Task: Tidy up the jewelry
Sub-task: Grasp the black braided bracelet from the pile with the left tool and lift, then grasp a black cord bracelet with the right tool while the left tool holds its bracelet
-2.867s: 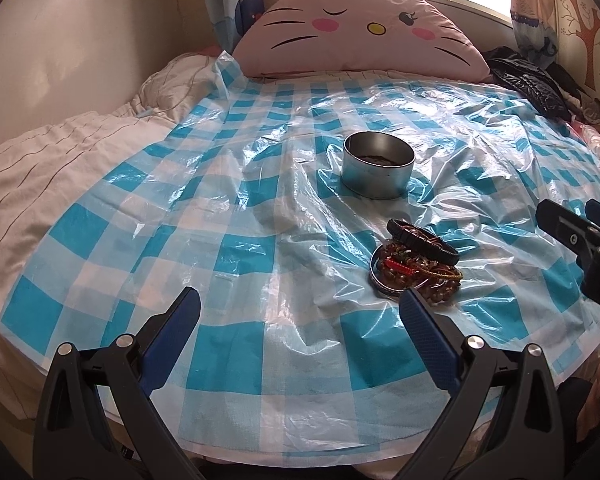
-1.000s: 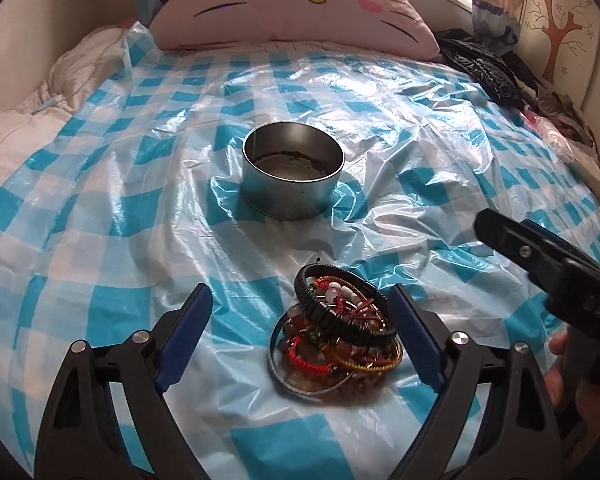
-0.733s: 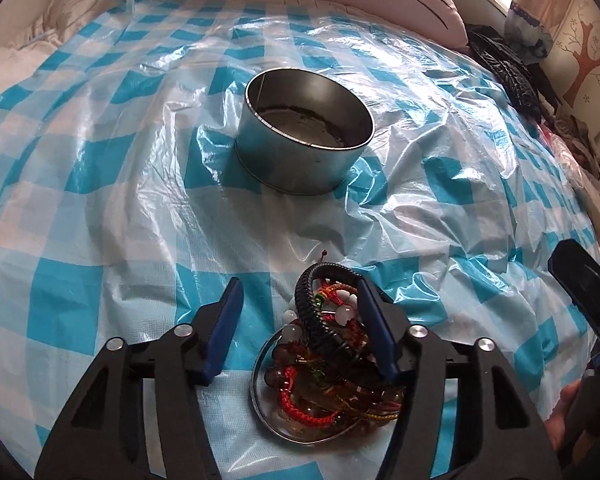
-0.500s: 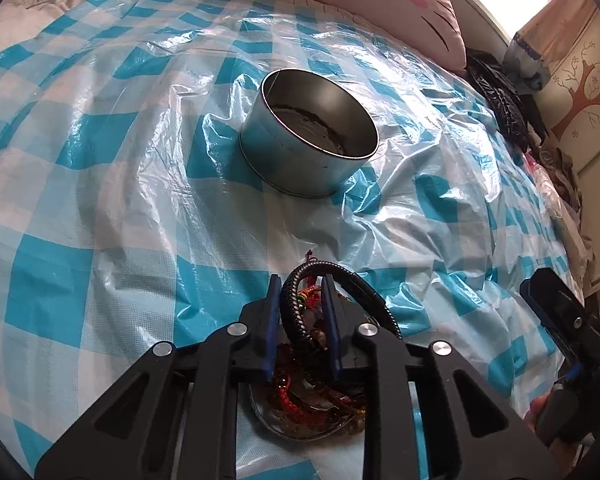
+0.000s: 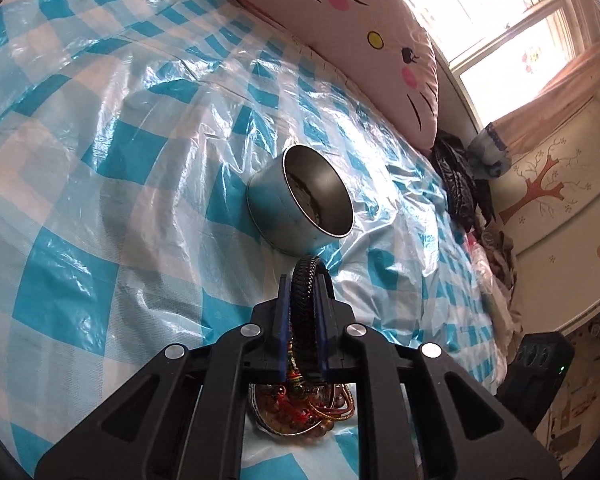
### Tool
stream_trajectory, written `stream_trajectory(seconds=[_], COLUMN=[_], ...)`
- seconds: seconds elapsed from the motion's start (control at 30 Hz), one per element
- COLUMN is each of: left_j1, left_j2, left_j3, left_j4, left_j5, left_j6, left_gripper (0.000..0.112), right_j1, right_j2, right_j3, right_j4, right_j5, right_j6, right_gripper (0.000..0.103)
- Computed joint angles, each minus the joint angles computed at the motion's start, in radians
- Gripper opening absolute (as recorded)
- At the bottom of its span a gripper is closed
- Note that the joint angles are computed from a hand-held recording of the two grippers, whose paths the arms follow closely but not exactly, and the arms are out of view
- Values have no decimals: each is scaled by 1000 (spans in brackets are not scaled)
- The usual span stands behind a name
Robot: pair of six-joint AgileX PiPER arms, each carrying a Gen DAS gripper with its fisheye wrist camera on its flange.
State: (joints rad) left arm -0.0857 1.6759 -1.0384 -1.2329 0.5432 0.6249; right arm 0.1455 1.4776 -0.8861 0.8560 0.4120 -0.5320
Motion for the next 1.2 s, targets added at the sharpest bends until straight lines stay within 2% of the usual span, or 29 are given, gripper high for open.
stream_trajectory(seconds=[0.07,0.23,0.33,0.43,0.6,0.77,0.8,0.83,0.87,0.93,1.0,1.07,1.1,1.2], left_j1=[27,43,28,30,21,26,28,29,30,30,25,22,22,17], left_j2=[-3,-20,-25,-16,-13,-10,-8,-5,-1,2,0,0,0,-2], left_j3=[17,37,25,14,7,9,8,5,3,-1,0,0,0,1], left_j4=[-57,-61,62,114,193,197,200,202,202,204,208,208,203,198], left_j5=[14,-36,-90,-90,-99,-92,-89,-86,-83,-78,-82,-84,-83,-86], left_j6=[39,20,-93,-140,-204,-212,-216,-219,-221,-221,-223,-220,-214,-204], left_gripper=[10,10,10,10,10,10,10,10,10,10,10,10,10,10], right_j1=[38,111,118,120,145,102,91,83,76,68,38,3,-13,-60], right_j2=[15,42,50,69,133,227,239,245,243,227,216,204,196,178], right_j3=[-12,-37,-50,-67,-128,-201,-205,-203,-196,-181,-160,-135,-123,-93], right_j4=[-22,-110,-104,-53,-56,23,44,62,85,121,215,306,351,462], right_j5=[9,20,49,91,120,207,227,240,245,229,241,258,269,312], right_j6=[-7,36,14,-57,-55,-99,-113,-130,-154,-192,-268,-340,-378,-468], right_gripper=[96,96,96,96,93,64,50,40,38,22,10,9,4,4])
